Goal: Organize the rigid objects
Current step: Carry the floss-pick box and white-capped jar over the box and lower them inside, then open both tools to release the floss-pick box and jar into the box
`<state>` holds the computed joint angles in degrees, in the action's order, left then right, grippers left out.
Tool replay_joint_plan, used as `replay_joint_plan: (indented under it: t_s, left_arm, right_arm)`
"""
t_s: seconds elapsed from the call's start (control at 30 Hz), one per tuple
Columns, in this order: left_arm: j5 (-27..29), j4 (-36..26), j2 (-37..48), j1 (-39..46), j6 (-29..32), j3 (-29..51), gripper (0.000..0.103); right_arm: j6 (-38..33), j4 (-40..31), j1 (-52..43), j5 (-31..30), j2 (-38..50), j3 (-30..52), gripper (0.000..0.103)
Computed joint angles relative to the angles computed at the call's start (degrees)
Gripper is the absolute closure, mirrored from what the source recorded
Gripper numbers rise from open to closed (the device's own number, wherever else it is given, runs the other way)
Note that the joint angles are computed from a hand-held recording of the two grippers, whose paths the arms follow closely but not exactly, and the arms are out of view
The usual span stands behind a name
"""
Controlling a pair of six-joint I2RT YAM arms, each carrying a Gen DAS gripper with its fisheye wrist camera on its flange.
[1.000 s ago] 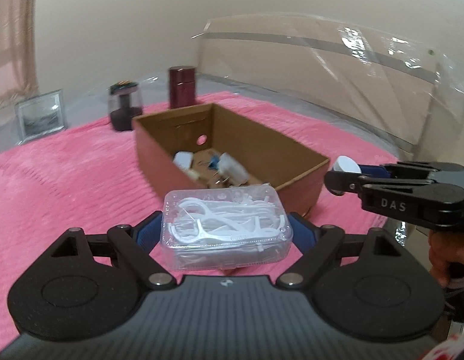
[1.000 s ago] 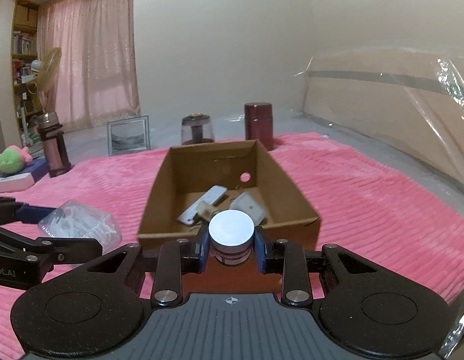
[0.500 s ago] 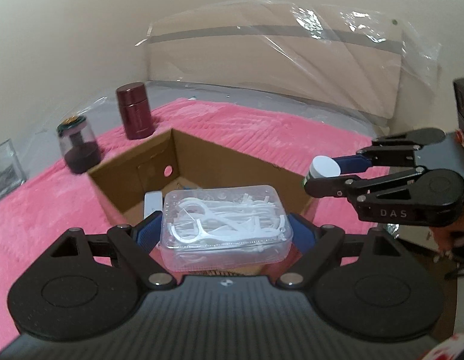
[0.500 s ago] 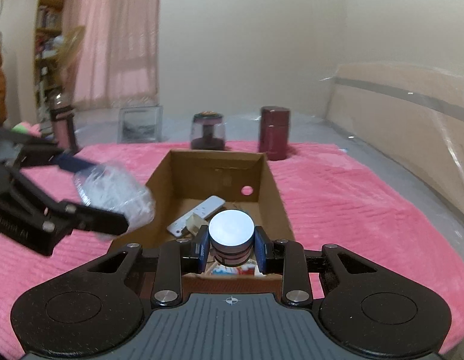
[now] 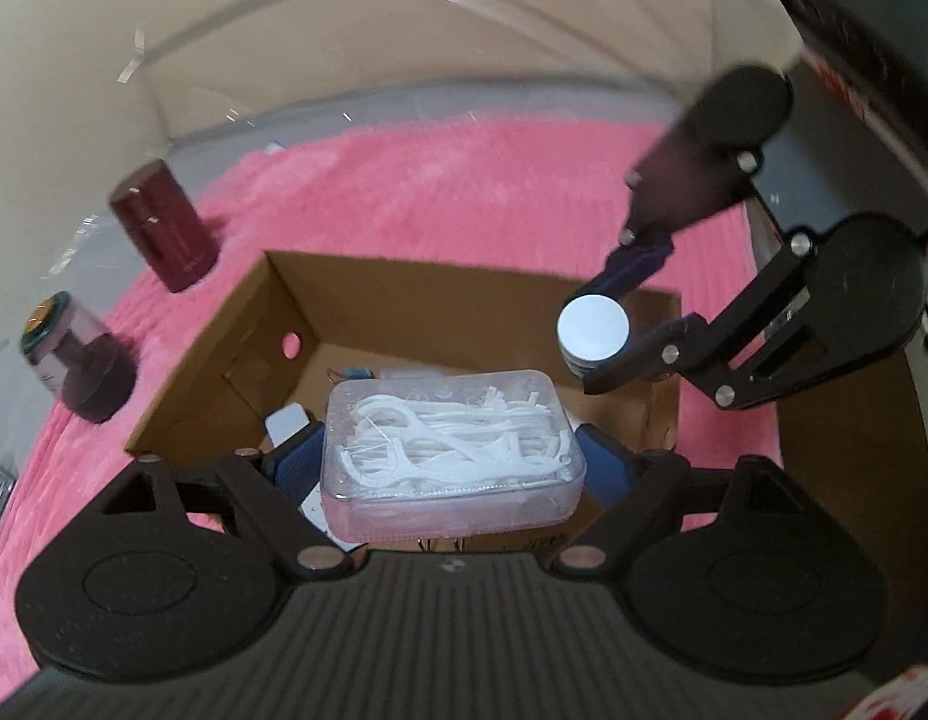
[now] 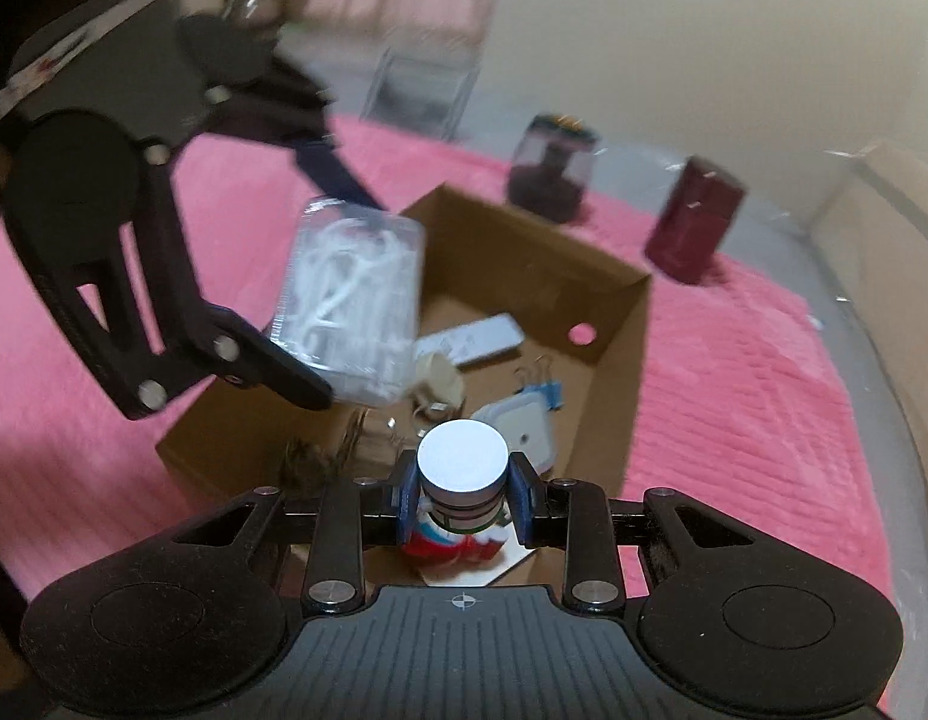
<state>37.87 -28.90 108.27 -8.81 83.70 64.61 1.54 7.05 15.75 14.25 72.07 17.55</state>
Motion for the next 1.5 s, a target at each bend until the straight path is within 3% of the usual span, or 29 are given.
replay_joint_plan:
  t_s: [0.2, 0.47, 0.9, 1.5]
  left_arm:
    - [-5.59, 1.21, 5.14, -2.72, 3.24, 2.35, 0.018]
    - [-10.57, 0.6, 12.38, -5.77, 0.59, 7.72, 0.018]
    - [-15.69, 1.63, 19.21, -8.85, -2.75, 11.81, 0.018]
    - [-18.08, 3.48, 21.22, -10.07, -3.47, 12.12, 0.018]
  right_arm:
    - [-6.86, -0.77, -3.69, -4.51, 12.78, 5.73, 0.076]
    - [-9.3, -2.34, -10.05, -9.77, 22.92, 11.92, 0.076]
    - [-11.95, -3.56, -13.57, -11.91, 30.68, 18.42, 0.076]
    - [-12.35, -3.04, -15.93, -12.87, 38.74, 24.04, 0.076]
